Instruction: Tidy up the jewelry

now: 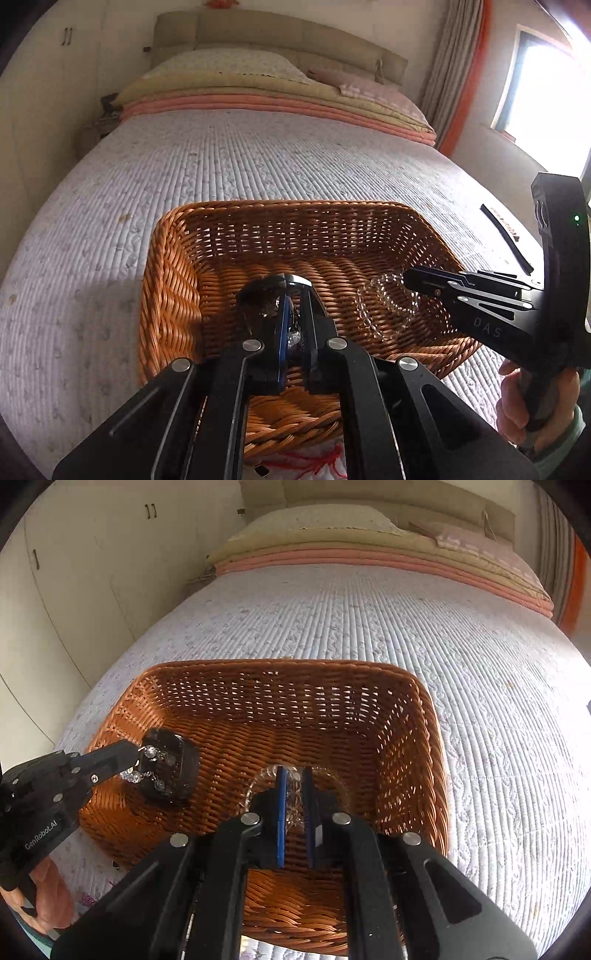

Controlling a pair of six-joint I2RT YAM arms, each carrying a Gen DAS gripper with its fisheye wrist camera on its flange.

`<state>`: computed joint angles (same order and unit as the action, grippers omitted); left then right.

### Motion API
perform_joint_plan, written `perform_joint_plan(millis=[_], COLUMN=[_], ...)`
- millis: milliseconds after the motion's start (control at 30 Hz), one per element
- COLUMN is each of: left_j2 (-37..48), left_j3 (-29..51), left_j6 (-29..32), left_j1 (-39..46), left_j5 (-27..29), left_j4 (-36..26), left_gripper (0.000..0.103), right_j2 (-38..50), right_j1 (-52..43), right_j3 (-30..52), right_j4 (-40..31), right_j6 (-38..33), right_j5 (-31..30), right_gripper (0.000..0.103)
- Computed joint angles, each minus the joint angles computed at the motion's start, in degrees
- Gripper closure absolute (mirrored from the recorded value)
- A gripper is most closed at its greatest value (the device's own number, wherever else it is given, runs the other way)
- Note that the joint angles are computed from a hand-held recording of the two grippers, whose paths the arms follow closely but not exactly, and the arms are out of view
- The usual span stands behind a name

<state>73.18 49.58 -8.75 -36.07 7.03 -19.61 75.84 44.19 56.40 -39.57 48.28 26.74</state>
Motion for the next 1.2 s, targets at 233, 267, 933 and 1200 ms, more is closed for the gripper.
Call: perform_joint_plan(millis=[233,267,933,1200], left_j2=[-16.2,-19.84,-54.53,-52.73], left_j3=[-3.08,-3.23,-17.38,-22.28], left_j6=[-0.82,-0.73,14.19,15.78], left_j1=[2.16,2.26,29.0,31.83], left_j5=[2.56,2.24,17.17,19.29], left_j4=[-6.59,-8.7,-45.02,-42.96], left_gripper=[0.049,0.043,0.047,0.055], right_j2=[-4.43,-5.43,8.98,18.44], right_j1=[7.52,10.28,43.85,40.78], right_j3=[1.92,2.61,4.48,10.94], right_j4=[-7.49,-9.36,-12.01,-3.81], right_j6=[5.65,7.49,33.13,19.04], right_j5=[6.73,8.78,12.9,8.88], right_gripper=[0.071,0.057,0.063,0.065])
